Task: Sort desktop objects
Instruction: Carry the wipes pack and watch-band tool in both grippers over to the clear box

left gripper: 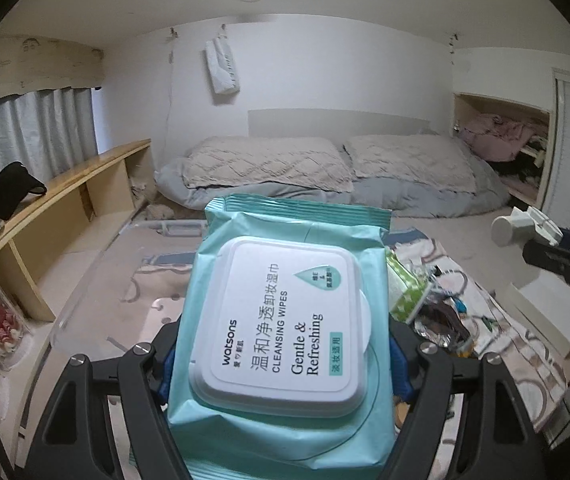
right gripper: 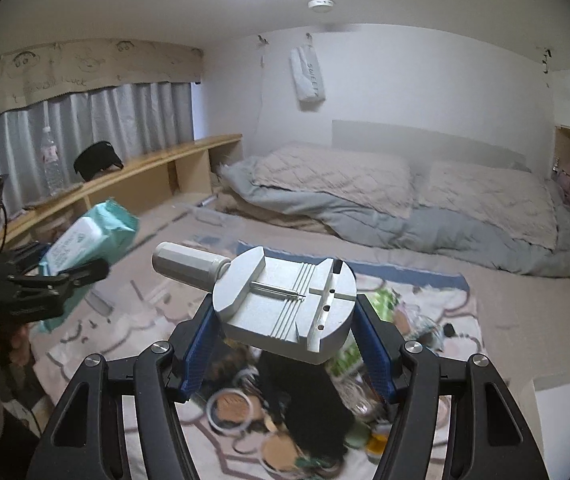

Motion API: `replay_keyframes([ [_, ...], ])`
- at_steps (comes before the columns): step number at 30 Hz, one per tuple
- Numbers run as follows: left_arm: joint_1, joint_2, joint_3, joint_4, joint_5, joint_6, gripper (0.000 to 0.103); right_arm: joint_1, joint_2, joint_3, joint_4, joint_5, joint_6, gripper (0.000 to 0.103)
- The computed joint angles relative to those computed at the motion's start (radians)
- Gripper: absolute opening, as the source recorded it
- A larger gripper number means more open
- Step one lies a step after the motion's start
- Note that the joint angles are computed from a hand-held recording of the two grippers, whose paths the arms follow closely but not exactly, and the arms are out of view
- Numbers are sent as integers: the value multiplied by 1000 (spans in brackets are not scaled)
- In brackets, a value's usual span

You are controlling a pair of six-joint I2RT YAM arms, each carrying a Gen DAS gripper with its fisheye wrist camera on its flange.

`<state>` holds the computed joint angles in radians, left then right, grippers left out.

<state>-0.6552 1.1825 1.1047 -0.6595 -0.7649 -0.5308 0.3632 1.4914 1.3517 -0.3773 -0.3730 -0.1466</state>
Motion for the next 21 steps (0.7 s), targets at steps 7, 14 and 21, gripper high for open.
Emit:
replay_keyframes([
  [7, 193, -16, -45, 148, 103, 96, 78, 106, 105, 121, 22, 71, 81, 66],
  [14, 409, 30, -74, 296, 208, 238, 78, 178, 259, 243, 63, 98, 150, 66],
  [21, 611, 205, 29, 331, 355, 299, 78, 213, 476, 469, -3, 108, 177, 66],
])
